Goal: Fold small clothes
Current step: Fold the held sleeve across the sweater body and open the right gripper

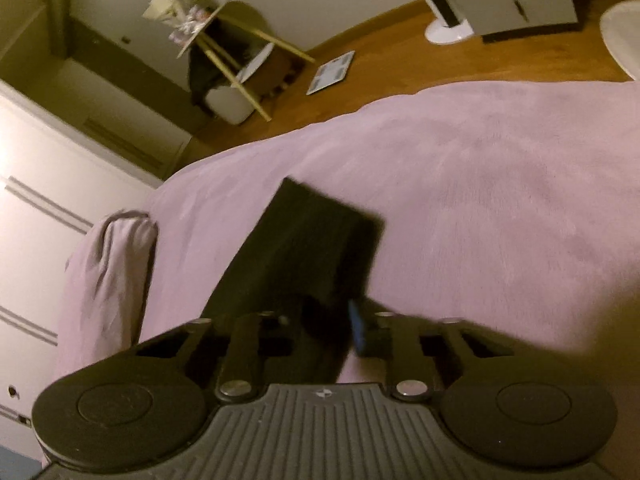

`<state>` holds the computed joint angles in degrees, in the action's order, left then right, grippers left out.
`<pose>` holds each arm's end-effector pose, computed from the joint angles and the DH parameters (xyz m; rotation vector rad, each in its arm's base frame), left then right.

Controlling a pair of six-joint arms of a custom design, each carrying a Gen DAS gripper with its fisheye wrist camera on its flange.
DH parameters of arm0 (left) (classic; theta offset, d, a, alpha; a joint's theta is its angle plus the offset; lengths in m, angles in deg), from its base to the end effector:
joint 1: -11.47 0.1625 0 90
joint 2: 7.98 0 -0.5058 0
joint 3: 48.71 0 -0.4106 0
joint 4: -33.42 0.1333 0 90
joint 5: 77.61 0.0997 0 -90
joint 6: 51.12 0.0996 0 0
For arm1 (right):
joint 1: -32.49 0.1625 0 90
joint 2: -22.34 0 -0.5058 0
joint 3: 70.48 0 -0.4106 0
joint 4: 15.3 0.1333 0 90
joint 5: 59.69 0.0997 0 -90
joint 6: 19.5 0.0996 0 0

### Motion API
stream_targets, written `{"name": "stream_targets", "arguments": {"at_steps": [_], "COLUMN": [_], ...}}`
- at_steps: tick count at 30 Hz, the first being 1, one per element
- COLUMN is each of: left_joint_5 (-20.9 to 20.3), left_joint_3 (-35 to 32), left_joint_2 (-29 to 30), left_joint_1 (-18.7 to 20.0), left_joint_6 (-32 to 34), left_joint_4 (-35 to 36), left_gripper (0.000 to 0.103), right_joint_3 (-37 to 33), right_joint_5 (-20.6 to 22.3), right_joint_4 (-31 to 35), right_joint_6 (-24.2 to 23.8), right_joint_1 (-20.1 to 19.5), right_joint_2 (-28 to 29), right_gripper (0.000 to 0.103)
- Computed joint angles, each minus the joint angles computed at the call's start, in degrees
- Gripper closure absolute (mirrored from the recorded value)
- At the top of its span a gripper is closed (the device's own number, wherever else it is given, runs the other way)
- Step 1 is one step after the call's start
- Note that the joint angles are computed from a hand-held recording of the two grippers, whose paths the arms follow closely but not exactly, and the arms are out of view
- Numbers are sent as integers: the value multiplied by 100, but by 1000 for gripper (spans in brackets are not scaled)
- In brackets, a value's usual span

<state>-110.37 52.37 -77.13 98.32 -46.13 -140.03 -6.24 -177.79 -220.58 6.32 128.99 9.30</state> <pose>0.1820 -0.6437 0.4625 -0.3768 1.9976 -0.9313 0.1846 -0.8573 0.0079 -0.8047 -2.3965 1.6753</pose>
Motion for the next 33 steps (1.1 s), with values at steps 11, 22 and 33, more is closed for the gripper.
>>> {"name": "stream_targets", "arguments": {"at_steps": [11, 22, 33], "left_joint_5": [-51, -455, -2563], "left_joint_3": [-384, -857, -2203], "left_joint_2": [-90, -201, 456], "left_joint_1": [-21, 8, 368], "left_joint_6": [-592, -222, -1216], "left_joint_4": [1087, 1348, 2401], "left_gripper": [0, 0, 0], "right_joint_3": [-945, -2585, -390], "right_joint_5": [56, 616, 644], "right_joint_4": [159, 2735, 1824], "right_joint_6": [-4231, -5572, -2922], "right_joint_1": [989, 1797, 1628], "right_joint_2": [354, 1949, 1162], "right_gripper": [94, 92, 80]}}
